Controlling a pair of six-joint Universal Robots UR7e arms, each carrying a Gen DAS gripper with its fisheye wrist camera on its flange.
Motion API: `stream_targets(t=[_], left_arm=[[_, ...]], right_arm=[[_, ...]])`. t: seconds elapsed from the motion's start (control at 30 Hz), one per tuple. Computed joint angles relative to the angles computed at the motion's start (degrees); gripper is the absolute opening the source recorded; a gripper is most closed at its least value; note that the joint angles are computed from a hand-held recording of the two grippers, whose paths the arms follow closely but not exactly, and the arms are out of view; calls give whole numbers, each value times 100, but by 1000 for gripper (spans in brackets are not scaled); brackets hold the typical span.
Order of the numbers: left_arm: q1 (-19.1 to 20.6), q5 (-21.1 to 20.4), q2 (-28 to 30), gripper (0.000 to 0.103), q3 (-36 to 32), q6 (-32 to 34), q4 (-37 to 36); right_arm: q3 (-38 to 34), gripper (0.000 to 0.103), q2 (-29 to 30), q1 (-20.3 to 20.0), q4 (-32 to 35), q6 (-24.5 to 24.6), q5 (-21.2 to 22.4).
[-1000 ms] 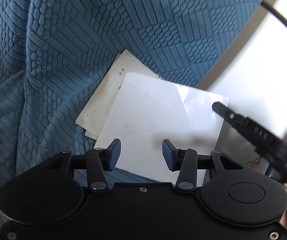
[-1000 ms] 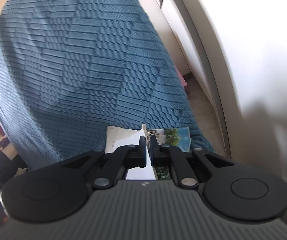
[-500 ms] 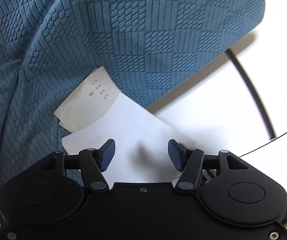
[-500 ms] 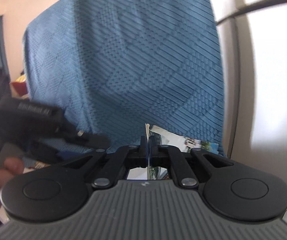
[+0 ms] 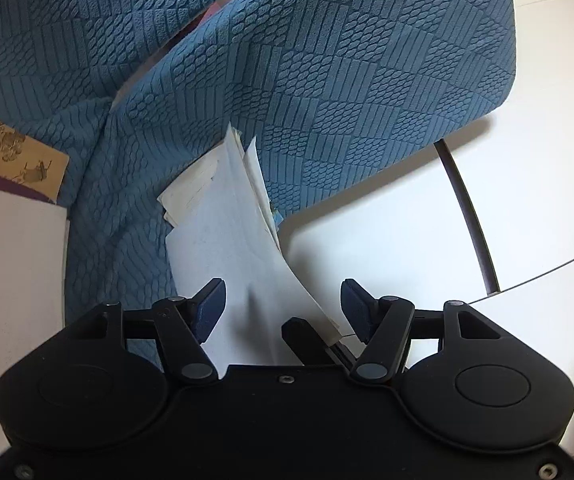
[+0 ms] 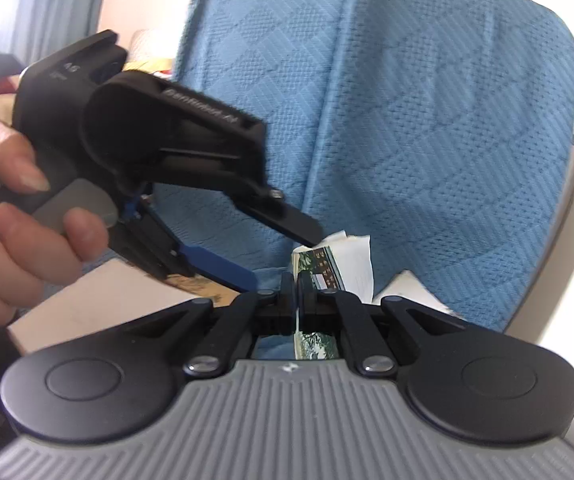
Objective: Organize objects
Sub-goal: 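Close the left gripper on the pack edge while the right gripper holds it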
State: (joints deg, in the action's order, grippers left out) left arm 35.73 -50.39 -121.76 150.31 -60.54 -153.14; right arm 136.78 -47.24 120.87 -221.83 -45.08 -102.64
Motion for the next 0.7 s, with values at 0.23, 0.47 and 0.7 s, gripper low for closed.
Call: stream_targets(t=[0.23,0.47,0.7], left_arm=[[-119,20,-1152,44,304,-814,980],[74,-200,-1829,24,369,-1287,1973],[-284,-149,-2553,4,614,-2176,2722]], right_arm=[[-89,4,272,449,381,84,-240],[-152,4,365,802,747,380,-587],[-103,6,269,1365,1464,1007,-1417]])
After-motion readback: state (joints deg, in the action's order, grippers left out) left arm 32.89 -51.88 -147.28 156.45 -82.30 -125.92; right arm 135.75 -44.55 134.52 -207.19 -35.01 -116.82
